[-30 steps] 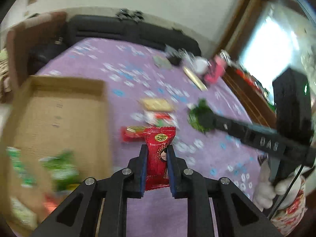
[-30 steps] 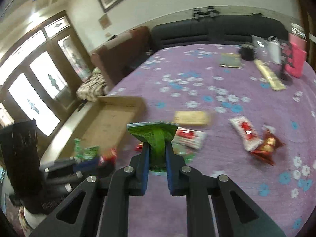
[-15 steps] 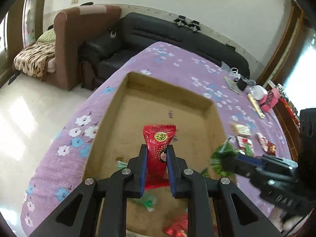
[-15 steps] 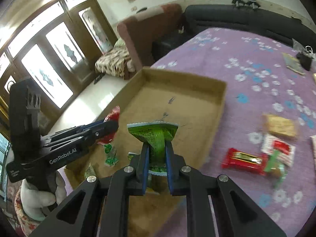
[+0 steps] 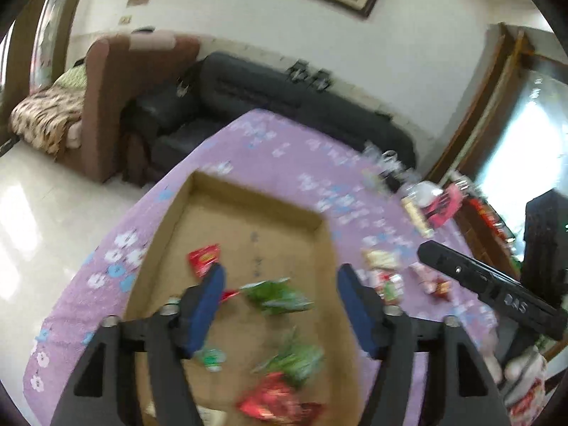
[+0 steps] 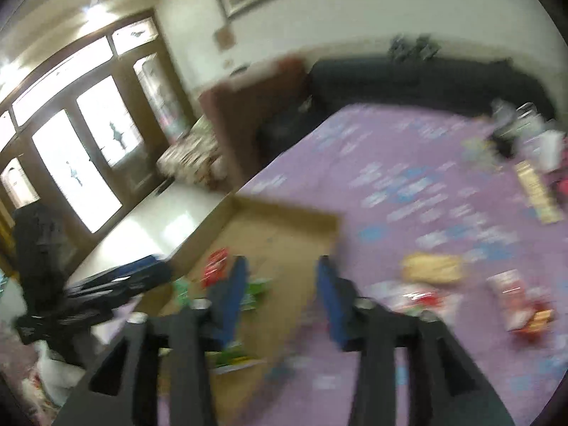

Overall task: Organize snacks
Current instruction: 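Drop the red packet into the box with left tool while right tool drops green bag, then grasp red black-labelled packet with left tool while right tool grasps clear green-printed packet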

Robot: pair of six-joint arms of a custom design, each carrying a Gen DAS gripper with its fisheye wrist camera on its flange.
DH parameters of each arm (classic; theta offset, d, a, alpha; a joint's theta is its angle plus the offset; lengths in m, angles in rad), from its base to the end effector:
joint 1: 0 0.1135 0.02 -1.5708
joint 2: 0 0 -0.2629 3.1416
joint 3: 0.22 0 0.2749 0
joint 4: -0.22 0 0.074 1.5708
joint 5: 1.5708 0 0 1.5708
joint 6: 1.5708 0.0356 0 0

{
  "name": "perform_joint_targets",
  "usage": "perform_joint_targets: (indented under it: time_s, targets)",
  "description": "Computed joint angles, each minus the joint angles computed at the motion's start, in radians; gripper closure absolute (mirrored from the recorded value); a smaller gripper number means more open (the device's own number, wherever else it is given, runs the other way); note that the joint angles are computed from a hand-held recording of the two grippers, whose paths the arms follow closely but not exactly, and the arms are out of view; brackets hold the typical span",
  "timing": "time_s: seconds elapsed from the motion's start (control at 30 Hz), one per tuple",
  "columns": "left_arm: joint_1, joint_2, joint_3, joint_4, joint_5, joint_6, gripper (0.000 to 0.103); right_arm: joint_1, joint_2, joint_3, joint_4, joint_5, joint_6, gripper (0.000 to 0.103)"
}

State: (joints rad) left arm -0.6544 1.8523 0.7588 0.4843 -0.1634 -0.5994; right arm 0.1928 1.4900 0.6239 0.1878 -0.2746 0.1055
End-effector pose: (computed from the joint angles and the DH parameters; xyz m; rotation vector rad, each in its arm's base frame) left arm 0.2884 -0.2140 0.0929 -0.0337 2.2210 -0.5319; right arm 0.2951 0.0674 0.1421 -0.2474 2.2472 0.4686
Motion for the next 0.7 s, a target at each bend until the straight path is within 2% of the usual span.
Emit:
perform_joint_targets:
  time_s: [0.03,0.07,0.13,0.17,0.23,0.3,0.37,0.43,0.5,0.6,0.7]
  targets:
    - [-0.018,-0.016,-0.009,0.030,-0.005,-0.003,0.016,-0.045,-0.049,-0.036,0.016,0.007,-0.015,0.036]
    - [-0.030,-0.022,-0.011,0.058,0.000,-0.007,0.009,-0.104,-0.087,-0.073,0.047,-0.001,-0.026,0.023]
    - [-0.053,-0.005,-0.002,0.121,0.023,-0.023,0.008,-0.222,-0.102,-0.115,0.096,-0.030,-0.029,0.019]
    - [-0.063,0.017,0.024,0.123,0.037,-0.033,0.008,-0.273,-0.069,-0.093,0.059,-0.038,-0.046,0.019]
    - [-0.079,0.079,0.102,0.080,0.068,-0.046,0.008,-0.361,0.048,-0.031,-0.029,-0.103,-0.091,0.022]
    - [-0.095,0.152,0.197,0.011,0.101,-0.043,0.008,-0.388,0.138,-0.004,-0.042,-0.134,-0.111,0.040]
    - [-0.110,0.227,0.292,-0.057,0.127,-0.035,0.008,-0.390,0.226,0.011,-0.033,-0.160,-0.139,0.047]
    - [-0.122,0.273,0.364,-0.112,0.136,-0.020,0.008,-0.365,0.289,0.023,0.002,-0.174,-0.166,0.047]
    - [-0.125,0.312,0.429,-0.164,0.142,-0.010,0.008,-0.321,0.324,0.032,0.035,-0.141,-0.204,0.047]
    - [-0.106,0.401,0.587,-0.294,0.189,0.005,0.008,-0.248,0.364,0.036,0.094,-0.071,-0.220,0.047]
    - [-0.100,0.495,0.751,-0.434,0.207,0.033,0.008,-0.228,0.414,0.062,0.112,-0.059,-0.231,0.049]
